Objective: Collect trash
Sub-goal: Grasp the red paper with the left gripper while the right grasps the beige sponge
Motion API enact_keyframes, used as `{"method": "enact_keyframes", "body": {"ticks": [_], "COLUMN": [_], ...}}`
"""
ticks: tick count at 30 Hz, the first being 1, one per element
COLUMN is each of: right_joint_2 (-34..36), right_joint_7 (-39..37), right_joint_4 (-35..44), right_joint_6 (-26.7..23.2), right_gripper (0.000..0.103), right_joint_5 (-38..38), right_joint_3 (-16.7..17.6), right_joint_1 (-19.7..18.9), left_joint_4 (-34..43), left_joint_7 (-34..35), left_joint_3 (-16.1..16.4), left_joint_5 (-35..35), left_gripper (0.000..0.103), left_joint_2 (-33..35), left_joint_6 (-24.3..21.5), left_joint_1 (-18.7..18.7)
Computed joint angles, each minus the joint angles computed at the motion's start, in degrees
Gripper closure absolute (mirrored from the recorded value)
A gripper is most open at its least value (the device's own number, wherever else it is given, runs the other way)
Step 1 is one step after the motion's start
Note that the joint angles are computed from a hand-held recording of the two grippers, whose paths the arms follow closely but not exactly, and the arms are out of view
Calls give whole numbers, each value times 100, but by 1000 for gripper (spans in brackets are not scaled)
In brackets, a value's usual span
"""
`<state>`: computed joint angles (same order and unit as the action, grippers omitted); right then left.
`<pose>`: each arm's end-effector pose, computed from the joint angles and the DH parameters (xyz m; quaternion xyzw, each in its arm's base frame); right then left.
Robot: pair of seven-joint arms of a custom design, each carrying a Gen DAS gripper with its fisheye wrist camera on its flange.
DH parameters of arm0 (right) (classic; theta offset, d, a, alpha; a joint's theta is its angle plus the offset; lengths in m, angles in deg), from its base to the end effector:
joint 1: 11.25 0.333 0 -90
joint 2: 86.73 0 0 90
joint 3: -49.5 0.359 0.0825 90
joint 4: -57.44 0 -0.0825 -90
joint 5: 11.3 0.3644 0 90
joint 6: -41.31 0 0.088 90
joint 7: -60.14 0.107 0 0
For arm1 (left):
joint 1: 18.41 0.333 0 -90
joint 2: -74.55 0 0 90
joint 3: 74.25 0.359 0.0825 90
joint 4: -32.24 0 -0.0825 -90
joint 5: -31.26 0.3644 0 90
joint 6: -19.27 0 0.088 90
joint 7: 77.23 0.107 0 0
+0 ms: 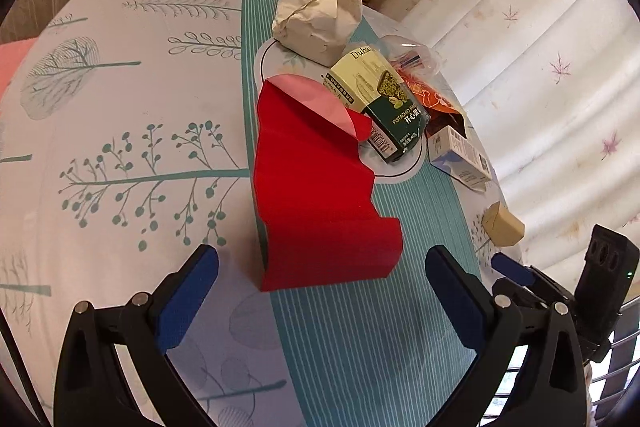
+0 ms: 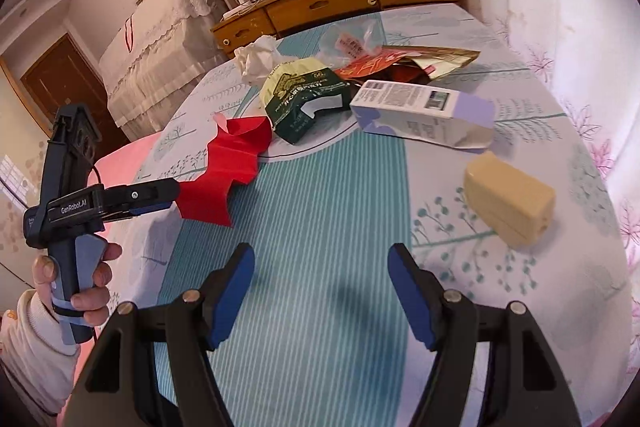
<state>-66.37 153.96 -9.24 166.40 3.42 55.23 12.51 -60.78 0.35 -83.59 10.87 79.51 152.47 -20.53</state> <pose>0.6102 0.3357 0.7145 -0.7681 0.5349 -0.0320 0.3507 0.6064 -0.1239 0.6798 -0.7231 0.6007 -0.3402 0.0232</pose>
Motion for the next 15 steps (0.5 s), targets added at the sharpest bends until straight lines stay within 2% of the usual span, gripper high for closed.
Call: {"method": "enact_keyframes", "body": {"ticks": [8,11,13,15], "right_joint_2": [174,187,157,114], "right_joint_7": [94,138,156,161], "right_joint_4": [305,370,371,363], "right_joint_6": [-102,-125,-121,-101], "right_gripper": [34,34,34,34], "right_joint_5": [-61,-110,-138,-186], "right_joint_3": [-54,-84,-99,-119], "right_joint_1": [-16,-33,-49,-65], "left_joint_4": [43,154,217,305], "left_joint_7": [947,1166,1180,965], "left_joint_3": [-93,-141,-167,-166], "left_joint_5": [-827,-958,-968,-695], "left_gripper": [3,11,22,30], "left_joint_2": [140,220,267,322], "left_joint_6": [108,5,-31,-43], "left_joint_1": [104,85,60,-19]}}
